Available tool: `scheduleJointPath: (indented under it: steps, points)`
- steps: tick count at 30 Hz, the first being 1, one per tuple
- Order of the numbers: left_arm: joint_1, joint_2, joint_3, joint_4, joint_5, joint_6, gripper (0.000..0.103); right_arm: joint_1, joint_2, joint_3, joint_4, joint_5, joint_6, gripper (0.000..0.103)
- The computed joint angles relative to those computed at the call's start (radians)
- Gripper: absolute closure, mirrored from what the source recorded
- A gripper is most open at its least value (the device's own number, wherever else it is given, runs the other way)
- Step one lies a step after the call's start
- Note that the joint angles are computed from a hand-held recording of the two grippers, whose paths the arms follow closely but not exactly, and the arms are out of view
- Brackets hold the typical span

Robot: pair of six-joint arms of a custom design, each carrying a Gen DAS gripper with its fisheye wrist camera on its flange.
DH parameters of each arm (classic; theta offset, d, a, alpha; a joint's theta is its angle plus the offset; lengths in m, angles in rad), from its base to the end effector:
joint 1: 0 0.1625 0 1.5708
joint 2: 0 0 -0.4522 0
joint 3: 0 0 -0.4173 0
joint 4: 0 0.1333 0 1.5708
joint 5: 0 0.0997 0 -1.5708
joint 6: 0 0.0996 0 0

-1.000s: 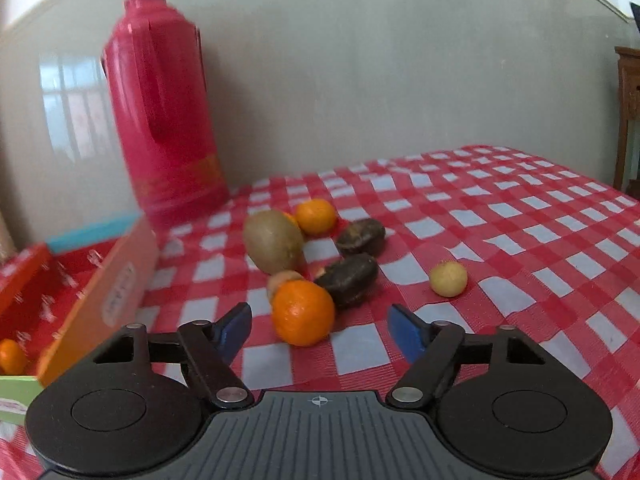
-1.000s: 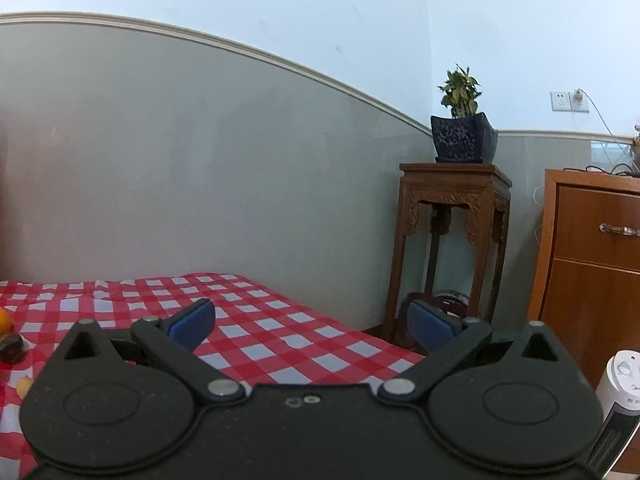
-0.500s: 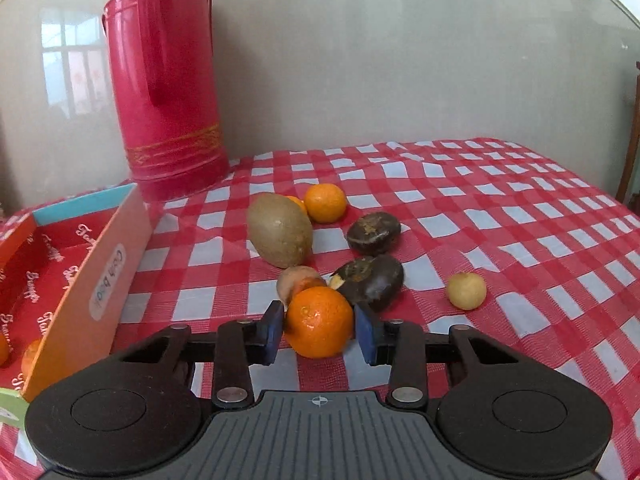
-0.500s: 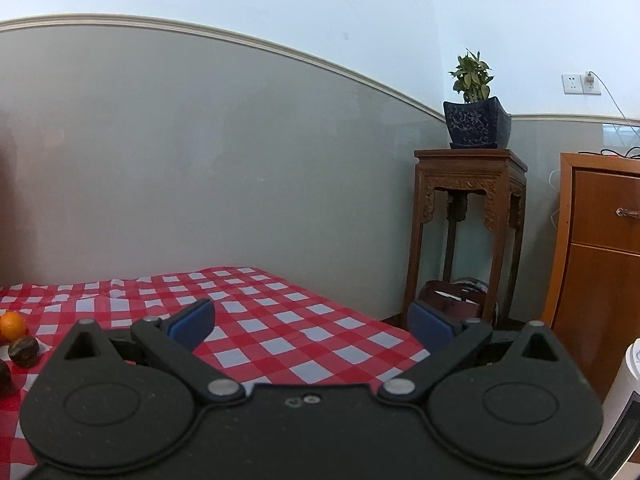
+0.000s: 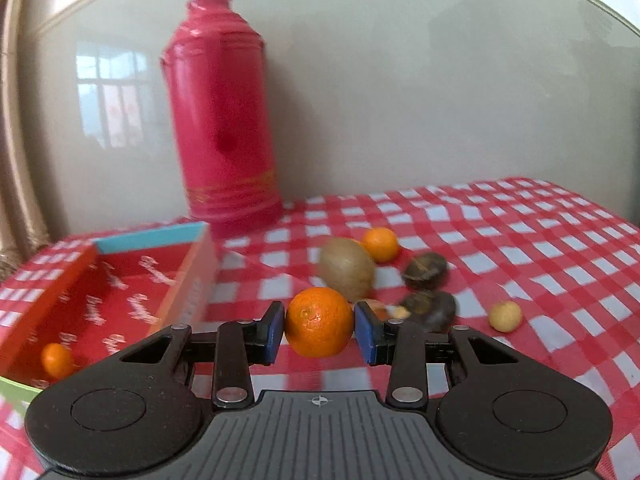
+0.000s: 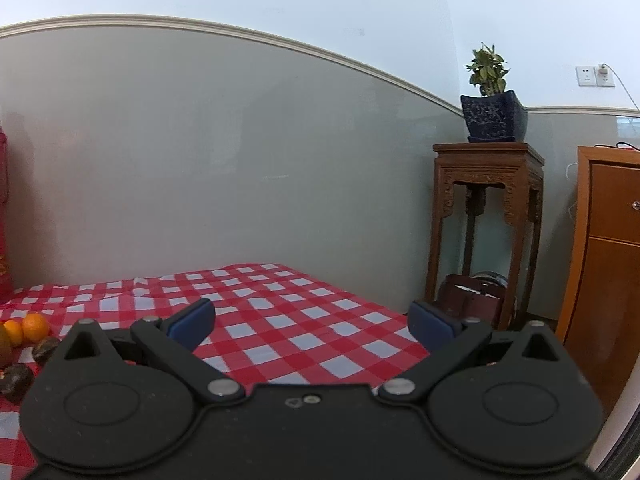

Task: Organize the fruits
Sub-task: 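Carry the orange with the left tool into the box and release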

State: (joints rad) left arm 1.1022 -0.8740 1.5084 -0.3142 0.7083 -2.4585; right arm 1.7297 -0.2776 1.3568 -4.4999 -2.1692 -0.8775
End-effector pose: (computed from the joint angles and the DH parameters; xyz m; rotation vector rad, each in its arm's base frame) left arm -0.1100 -0.6800 0.1469 0.4969 1.9053 -1.2492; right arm 0.1844 -0.6627 0.0371 0.2002 -1.5344 1.6235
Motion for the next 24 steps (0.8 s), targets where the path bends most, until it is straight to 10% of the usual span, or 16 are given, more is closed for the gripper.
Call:
scheduleJointPath:
  steps: [24]
  points:
    - [0.053,-0.181,0.12,-0.182,-0.151,0.071,0.065,0.052,0.086,-0.074,0.119,0.061,-0.03,0.006]
